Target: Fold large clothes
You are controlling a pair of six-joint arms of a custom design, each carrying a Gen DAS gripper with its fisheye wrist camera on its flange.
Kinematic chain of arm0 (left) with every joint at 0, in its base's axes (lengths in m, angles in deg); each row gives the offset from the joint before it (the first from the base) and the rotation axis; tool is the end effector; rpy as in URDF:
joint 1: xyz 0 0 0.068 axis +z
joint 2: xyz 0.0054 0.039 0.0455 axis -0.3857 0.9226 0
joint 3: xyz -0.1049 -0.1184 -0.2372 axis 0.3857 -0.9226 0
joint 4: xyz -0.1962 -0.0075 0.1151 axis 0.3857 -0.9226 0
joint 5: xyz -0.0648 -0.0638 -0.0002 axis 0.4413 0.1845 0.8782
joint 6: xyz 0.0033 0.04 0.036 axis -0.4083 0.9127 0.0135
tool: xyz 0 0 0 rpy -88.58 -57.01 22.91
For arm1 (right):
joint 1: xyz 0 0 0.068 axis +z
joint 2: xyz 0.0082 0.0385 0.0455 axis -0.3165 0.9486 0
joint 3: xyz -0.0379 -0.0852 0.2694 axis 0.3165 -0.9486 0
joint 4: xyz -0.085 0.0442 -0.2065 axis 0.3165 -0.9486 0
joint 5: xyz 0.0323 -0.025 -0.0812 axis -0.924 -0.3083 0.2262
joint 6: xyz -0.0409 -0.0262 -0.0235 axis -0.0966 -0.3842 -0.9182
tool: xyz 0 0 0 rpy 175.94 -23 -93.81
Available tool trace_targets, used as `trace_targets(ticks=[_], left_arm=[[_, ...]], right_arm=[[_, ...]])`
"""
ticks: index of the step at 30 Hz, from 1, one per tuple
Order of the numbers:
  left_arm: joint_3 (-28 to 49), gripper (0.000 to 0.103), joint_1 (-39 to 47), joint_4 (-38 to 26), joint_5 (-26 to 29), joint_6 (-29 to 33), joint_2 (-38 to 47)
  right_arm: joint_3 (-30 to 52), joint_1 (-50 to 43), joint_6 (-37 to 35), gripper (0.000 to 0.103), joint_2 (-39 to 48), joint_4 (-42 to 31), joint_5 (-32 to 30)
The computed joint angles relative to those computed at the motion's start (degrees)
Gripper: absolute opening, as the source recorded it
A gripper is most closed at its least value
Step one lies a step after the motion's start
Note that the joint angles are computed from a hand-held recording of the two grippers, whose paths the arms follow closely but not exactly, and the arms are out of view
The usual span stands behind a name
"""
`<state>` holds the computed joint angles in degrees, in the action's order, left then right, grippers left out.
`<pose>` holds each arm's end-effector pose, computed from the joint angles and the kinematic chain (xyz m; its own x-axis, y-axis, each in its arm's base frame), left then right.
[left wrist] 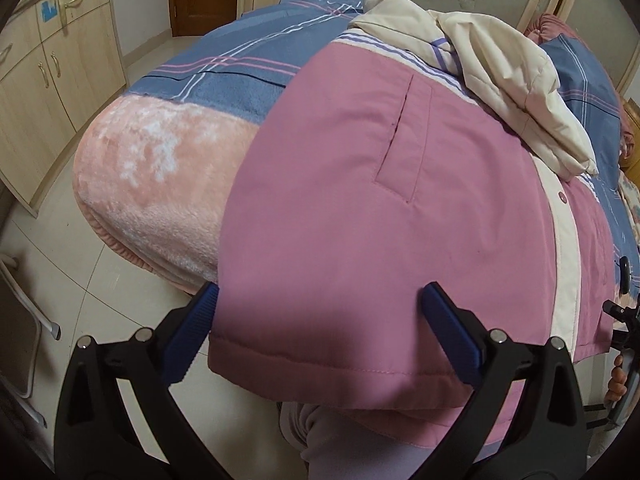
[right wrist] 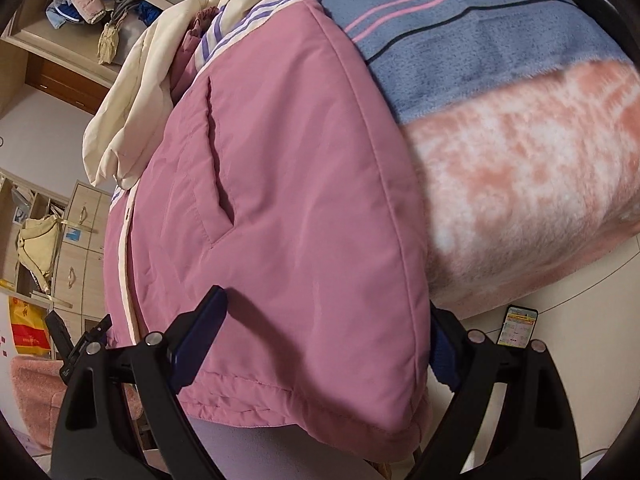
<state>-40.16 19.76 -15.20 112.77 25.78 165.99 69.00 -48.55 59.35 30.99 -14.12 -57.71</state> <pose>0.1957 0.1591 0.0938 -0.8556 -0.1617 -0.4916 -0.0923 0.9824 -0.1625 0.1827 -0.0805 0.0730 -0.8733 0.4222 -0.2430 0.2138 0.7805 0.5875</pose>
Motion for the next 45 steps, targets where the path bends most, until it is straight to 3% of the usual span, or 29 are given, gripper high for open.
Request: trace_targets(ticks=[6, 10, 14, 17, 23, 25, 27, 29, 32, 36, 40, 41, 43, 45], left_arm=[[3.2, 0.101, 2.3, -4.9, 2.6, 0.4, 1.7], [7.2, 0.101, 5.7, -11.5, 6.7, 1.3, 4.8], [15.3, 0.101, 10.1, -22.3, 13.7, 1.1, 11.5], [21.4, 0.101, 13.0, -30.3, 18.4, 1.1, 16.8], [21.9, 0.099, 14.1, -30.0, 19.5, 2.0, 20.3], [23.0, 0.089, 14.4, -32.8, 21.9, 3.9, 21.5], [22.8, 0.070, 14.1, -33.1, 21.7, 4.2, 21.2], [24.6, 0.054, 14.6, -37.4, 22.7, 7.2, 22.1], [25.8, 0.033, 15.5, -42.4, 23.6, 11.9, 21.1], [26.9, 0.012, 17.9, -51.5, 26.8, 20.6, 17.7], [32.2, 0.010, 20.0, -70.2, 33.8, 36.1, 16.3], [34.2, 0.010, 19.7, -76.0, 35.9, 40.3, 15.9], [36.9, 0.010, 18.2, -81.6, 38.2, 43.3, 15.2], [39.6, 0.010, 14.9, -83.4, 41.2, 41.2, 13.3]], right_arm=[[-1.4, 1.3, 0.5, 0.090, -3.9, -1.2, 0.0], [-2.0, 1.8, -1.1, 0.090, -8.0, -3.9, -0.6], [-2.3, 2.3, -2.2, 0.090, -9.3, -5.7, 0.4], [-2.4, -0.8, -4.6, 0.090, -7.6, -6.7, -0.1], [-0.2, -10.7, -11.0, 0.090, 4.2, -9.3, -7.1], [-0.7, -10.4, -10.4, 0.087, 5.4, -7.7, -8.3], [-1.2, -8.5, -9.4, 0.066, 5.1, -6.5, -6.7], [-0.9, -7.7, -9.4, 0.035, 4.9, -7.5, -5.9], [0.2, -9.6, -13.8, 0.014, 3.5, -12.9, -6.9], [1.4, -13.8, -23.1, 0.010, -1.7, -24.3, -12.9], [5.9, -15.3, -32.3, 0.010, -10.5, -41.1, -22.9], [7.5, -14.7, -32.5, 0.010, -12.6, -44.1, -25.3], [11.9, -12.8, -31.1, 0.010, -17.4, -48.9, -29.8], [15.3, -10.2, -24.5, 0.010, -21.1, -47.2, -33.4]])
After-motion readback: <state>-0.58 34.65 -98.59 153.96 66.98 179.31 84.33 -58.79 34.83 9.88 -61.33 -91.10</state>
